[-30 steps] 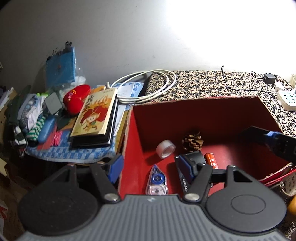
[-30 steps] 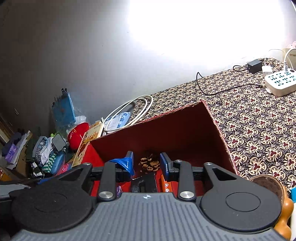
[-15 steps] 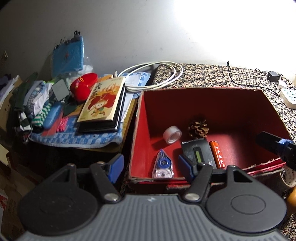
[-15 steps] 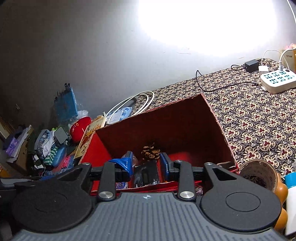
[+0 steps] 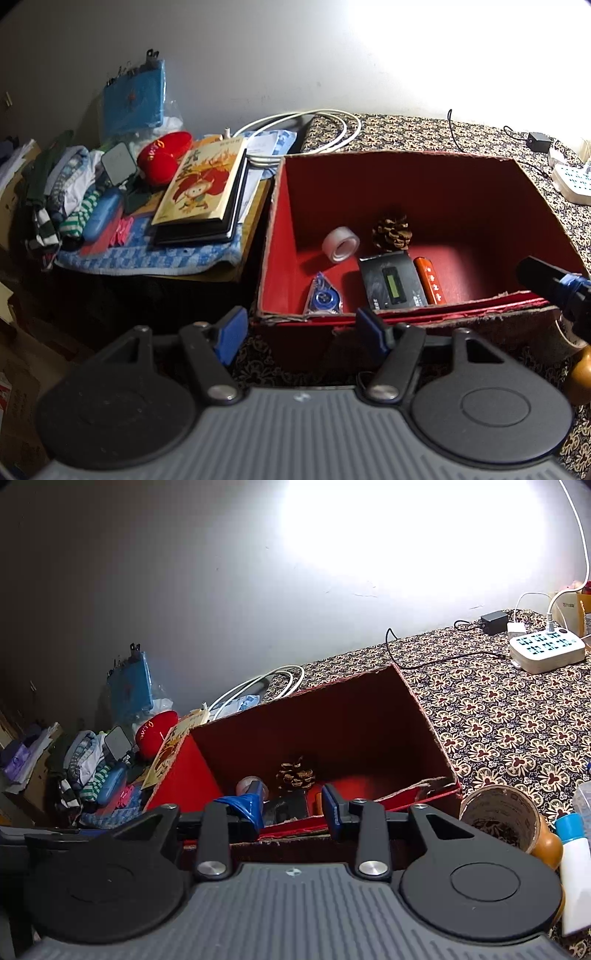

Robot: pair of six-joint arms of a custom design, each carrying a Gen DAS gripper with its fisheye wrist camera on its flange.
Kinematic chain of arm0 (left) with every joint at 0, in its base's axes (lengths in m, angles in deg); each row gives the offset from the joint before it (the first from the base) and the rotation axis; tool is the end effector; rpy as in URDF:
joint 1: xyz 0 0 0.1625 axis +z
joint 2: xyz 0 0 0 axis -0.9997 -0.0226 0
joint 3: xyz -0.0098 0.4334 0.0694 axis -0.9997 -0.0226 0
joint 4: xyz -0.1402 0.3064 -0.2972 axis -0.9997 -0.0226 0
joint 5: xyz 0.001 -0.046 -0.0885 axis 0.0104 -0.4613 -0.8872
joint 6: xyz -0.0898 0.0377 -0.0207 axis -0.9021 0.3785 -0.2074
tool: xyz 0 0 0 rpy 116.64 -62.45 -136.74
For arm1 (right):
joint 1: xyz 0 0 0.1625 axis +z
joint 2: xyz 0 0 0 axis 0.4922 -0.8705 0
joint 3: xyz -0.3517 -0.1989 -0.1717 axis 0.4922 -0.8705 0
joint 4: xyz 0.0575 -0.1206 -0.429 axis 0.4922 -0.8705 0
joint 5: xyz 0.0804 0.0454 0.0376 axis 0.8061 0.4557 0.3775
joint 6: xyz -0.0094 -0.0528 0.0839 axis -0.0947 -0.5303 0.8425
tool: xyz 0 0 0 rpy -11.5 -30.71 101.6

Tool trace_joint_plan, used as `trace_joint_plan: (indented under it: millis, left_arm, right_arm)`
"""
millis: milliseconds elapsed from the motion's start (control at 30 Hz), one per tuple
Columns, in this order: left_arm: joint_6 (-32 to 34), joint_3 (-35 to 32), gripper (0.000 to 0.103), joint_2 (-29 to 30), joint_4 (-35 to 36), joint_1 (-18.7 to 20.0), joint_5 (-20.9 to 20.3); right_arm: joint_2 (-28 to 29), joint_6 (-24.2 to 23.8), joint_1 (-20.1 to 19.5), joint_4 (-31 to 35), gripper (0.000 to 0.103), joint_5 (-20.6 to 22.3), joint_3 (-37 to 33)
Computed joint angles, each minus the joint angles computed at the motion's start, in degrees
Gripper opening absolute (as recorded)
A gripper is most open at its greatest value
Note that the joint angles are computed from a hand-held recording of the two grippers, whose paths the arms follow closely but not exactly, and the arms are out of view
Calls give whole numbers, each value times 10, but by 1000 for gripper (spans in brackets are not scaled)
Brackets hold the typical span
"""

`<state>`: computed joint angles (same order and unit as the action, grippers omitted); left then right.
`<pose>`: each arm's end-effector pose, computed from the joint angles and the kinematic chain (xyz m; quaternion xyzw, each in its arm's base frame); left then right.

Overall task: Organize rigid objects
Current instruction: 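Raise the open right gripper out of the red box, then move the right gripper down beside the box to the silver scissors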

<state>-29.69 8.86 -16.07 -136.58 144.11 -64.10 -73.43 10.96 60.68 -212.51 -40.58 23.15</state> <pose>-0.3122 -0.8268 0.0833 0.2408 0.8451 -0.2900 0.3792 0.1080 -0.7477 0.2738 0.0427 -0.8567 0.4800 0.1840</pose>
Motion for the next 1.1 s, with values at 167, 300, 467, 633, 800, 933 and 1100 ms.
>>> trace_joint_plan:
  millis: [167,300,467,633,800,933,1100]
  left_arm:
    - [-7,14,68,-9,1,0,-7]
    - [-14,29,68,-18,4,-1,-10]
    - [-25,38,68,-21,18,0,-11]
    - [-46,38,68,-21,52,4,-15]
    - [-49,43,68,-20,61,5,-16]
    - [-57,41,68,-18,77,8,-19]
    - [-71,36,68,-16,103,12,-22]
  right_arm:
    - [-4,-1,0,-4,18,0,11]
    - [-6,1,-1,0,18,-2,16]
    - [-7,7,-2,9,18,-5,21]
    - [-7,1,-2,9,18,-5,23]
    - [-13,18,-4,24,18,-1,31]
    - [-15,25,-6,33,19,-5,35]
    - [-19,36,-8,52,18,-11,38]
